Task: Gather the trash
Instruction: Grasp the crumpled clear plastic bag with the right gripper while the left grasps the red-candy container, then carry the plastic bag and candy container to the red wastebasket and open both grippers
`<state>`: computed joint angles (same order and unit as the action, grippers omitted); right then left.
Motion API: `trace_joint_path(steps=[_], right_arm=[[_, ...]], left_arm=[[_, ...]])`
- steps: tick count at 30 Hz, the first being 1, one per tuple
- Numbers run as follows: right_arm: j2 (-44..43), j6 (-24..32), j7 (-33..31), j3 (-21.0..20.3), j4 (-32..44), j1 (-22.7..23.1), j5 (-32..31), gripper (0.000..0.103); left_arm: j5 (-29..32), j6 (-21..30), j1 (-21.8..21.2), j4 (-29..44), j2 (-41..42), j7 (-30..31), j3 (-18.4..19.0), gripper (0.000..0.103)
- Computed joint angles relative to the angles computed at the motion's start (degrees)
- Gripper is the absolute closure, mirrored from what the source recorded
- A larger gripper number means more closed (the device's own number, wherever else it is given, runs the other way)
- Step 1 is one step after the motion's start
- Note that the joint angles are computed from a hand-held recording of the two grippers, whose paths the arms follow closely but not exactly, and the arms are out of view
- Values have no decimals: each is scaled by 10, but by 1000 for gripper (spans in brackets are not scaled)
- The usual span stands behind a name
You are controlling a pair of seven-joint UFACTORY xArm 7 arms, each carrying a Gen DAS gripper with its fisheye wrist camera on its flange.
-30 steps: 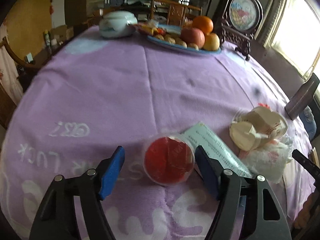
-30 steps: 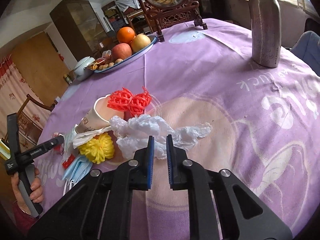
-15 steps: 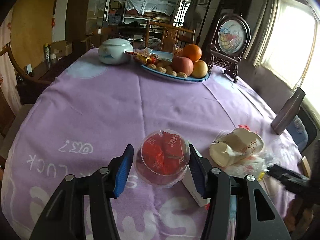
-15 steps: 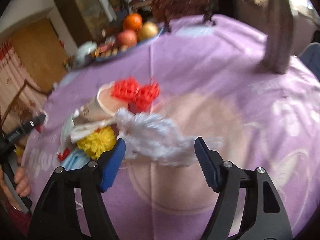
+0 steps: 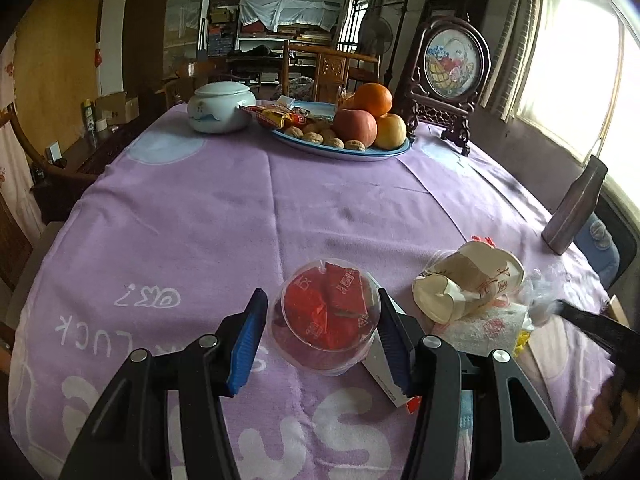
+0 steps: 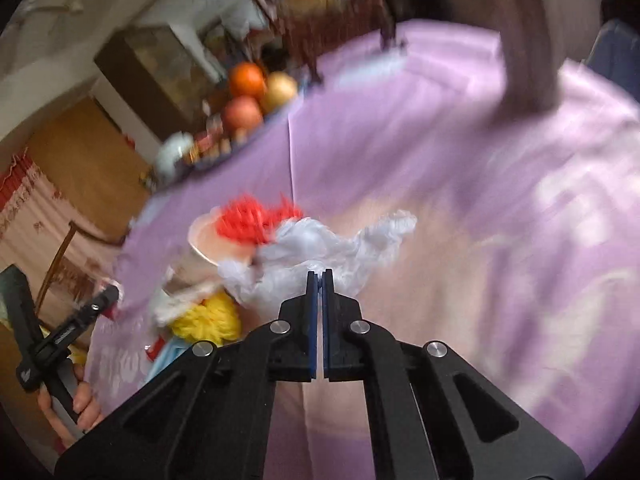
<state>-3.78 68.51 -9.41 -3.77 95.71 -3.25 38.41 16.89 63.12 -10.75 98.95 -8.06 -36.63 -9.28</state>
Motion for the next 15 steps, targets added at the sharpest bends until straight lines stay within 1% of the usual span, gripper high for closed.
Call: trace_joint_path(steps=[1,3,5,8,10,13,15], right_arm=[[-35,-19,-15,-6,-31,-4,19,100],[-83,-33,-31,-22,-72,-4,38,100],[-121,-45,-37,-35,-103,-2,25,100],[-156,-34,-40,-63,-128,8,26,100],[-171,-32,-42,-74,-136,14,21,100],[-199,-26,-52,-89,-148,20,6,100],[-205,-19,-55,-104,-144,24,0,100]], left_arm=[[-11,-4,0,-3,-3,1,3,49],[-27,-15,0,-7,-7,5,7,49],[-28,-22,1,-11,-12,8,5,49],[-17,-29,-1,-15,-17,13,-3,49],[-12,-31,-3,-20,-22,16,-9,49],[-32,-42,-10,-33,-33,24,-10,49],[-38,-51,-12,-44,-42,20,-15,49]])
